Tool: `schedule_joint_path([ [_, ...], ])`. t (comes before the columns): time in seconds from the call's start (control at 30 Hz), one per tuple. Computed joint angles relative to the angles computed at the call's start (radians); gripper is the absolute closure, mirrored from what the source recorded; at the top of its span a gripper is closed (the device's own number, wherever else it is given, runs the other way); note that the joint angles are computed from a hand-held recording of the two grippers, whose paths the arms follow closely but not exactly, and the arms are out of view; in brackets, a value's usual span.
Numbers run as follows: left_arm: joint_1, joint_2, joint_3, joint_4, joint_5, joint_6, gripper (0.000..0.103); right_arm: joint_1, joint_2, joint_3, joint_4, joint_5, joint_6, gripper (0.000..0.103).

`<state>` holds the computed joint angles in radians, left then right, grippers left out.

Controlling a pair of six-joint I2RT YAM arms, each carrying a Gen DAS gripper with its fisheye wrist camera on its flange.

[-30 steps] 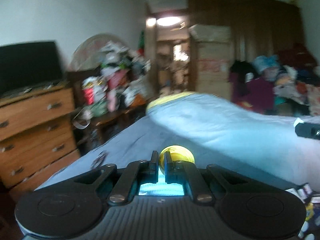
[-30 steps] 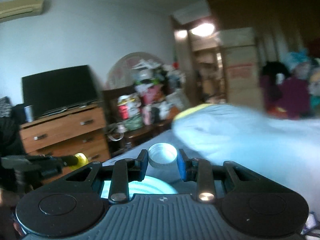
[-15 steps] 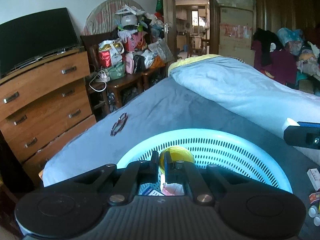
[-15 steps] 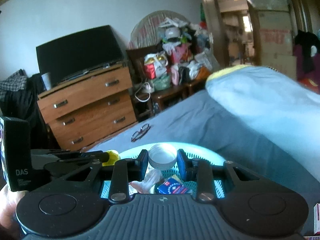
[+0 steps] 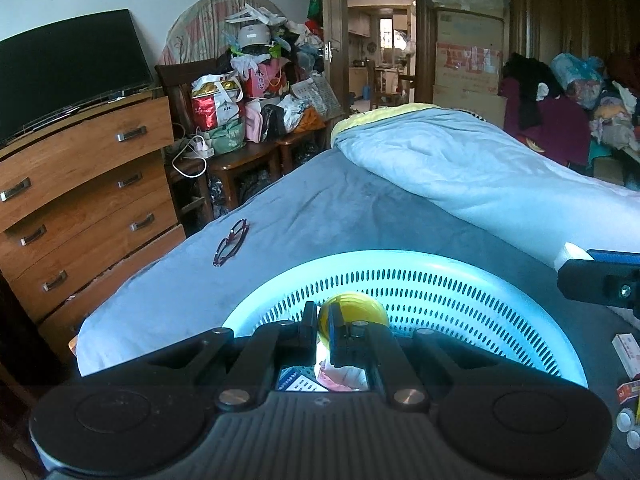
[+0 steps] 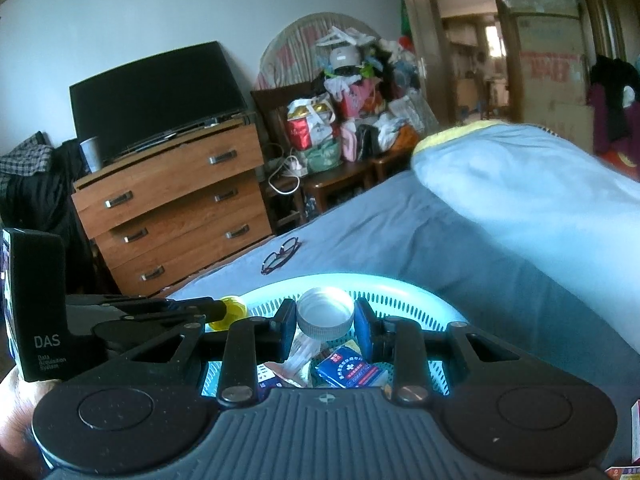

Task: Organize objects
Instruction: 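Carry both caps over the basket and open both tools to drop them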

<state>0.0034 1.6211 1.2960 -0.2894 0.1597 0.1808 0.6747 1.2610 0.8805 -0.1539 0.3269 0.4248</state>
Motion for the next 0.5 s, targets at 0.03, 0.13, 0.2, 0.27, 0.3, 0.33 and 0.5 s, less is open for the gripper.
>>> schedule_joint_path([
  [0.03,-0.001,0.002,0.000,0.001,-0.001,0.000,0.098,0.001,0.002,0.001,0.000,0.001,0.001,0.070],
  [0.13,-0.004,0.001,-0.002,0.004,-0.004,-0.002,0.098,0.000,0.004,-0.004,0.006,-0.002,0.000,0.070],
  [0.2,-0.003,0.001,-0.002,0.002,-0.003,-0.003,0.098,-0.001,0.003,-0.004,0.006,-0.004,0.000,0.070],
  [0.27,-0.005,0.001,-0.002,0.003,-0.004,-0.003,0.098,-0.001,0.007,-0.007,0.012,-0.005,-0.001,0.070],
  [0.3,-0.006,0.002,-0.002,0.003,-0.006,-0.003,0.098,-0.002,0.006,-0.007,0.012,-0.006,-0.001,0.070],
  [0.33,-0.007,0.005,-0.001,0.002,-0.007,-0.005,0.097,-0.002,0.007,-0.007,0.012,-0.005,0.000,0.070],
  [0.5,-0.016,0.005,-0.010,0.016,-0.032,-0.004,0.086,0.002,0.001,-0.021,0.028,0.011,0.009,0.062],
])
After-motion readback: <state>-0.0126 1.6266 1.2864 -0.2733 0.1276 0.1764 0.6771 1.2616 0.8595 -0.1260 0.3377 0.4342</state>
